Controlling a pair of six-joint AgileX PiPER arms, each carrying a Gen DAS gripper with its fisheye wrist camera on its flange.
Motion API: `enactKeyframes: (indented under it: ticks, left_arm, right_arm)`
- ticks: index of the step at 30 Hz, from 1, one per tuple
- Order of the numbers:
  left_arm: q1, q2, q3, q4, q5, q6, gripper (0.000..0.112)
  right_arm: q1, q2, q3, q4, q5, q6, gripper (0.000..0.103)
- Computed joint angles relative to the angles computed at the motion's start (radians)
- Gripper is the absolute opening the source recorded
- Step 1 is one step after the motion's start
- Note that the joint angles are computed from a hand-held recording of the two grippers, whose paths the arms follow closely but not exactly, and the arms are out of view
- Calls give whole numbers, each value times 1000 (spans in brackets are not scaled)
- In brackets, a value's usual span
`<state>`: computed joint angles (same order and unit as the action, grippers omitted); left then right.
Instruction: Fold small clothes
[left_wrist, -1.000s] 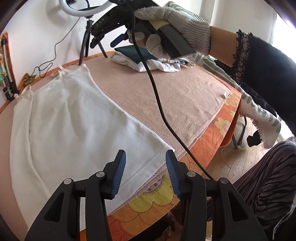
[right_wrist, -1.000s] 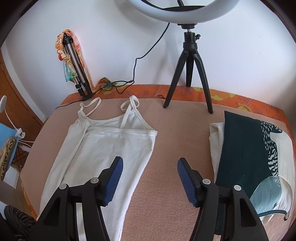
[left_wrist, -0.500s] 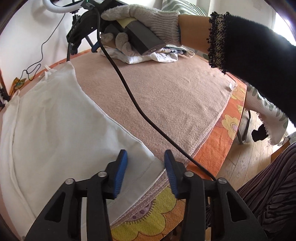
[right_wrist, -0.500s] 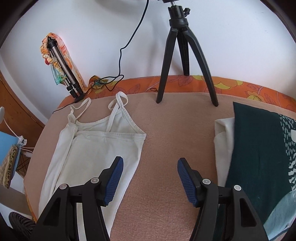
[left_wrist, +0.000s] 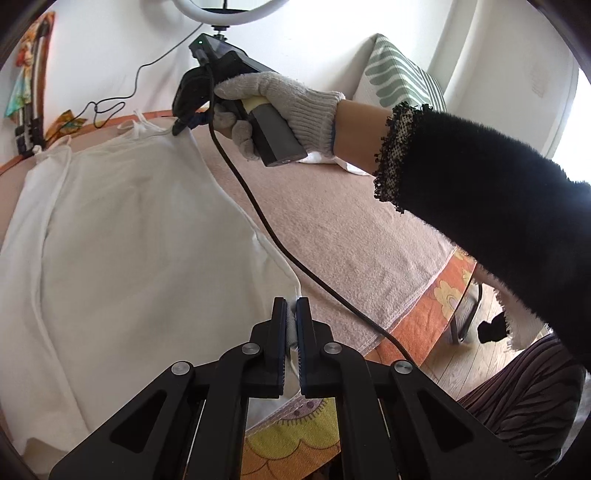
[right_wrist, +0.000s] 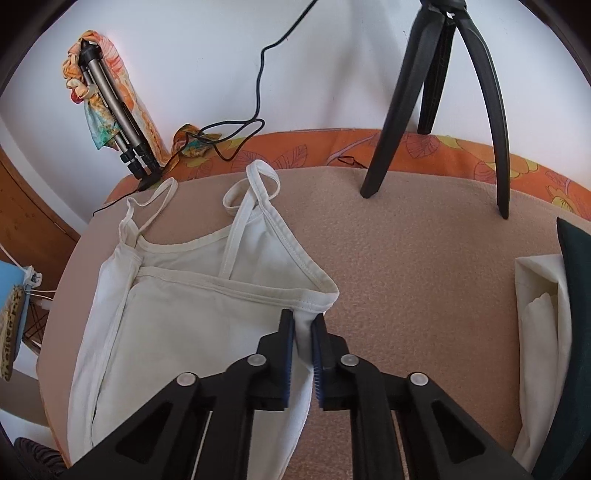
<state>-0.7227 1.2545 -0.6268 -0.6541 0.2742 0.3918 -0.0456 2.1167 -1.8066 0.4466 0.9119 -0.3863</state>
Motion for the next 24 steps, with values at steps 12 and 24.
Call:
enactKeyframes:
  ticks: [12, 24]
  left_arm:
    - [126, -198, 114, -29, 40, -44, 4]
    - [364, -369, 238, -169, 143, 103, 4]
  right_arm:
    - [202, -40, -151, -334, 76, 286, 2]
    - [431, 132, -452, -553, 243, 445, 2]
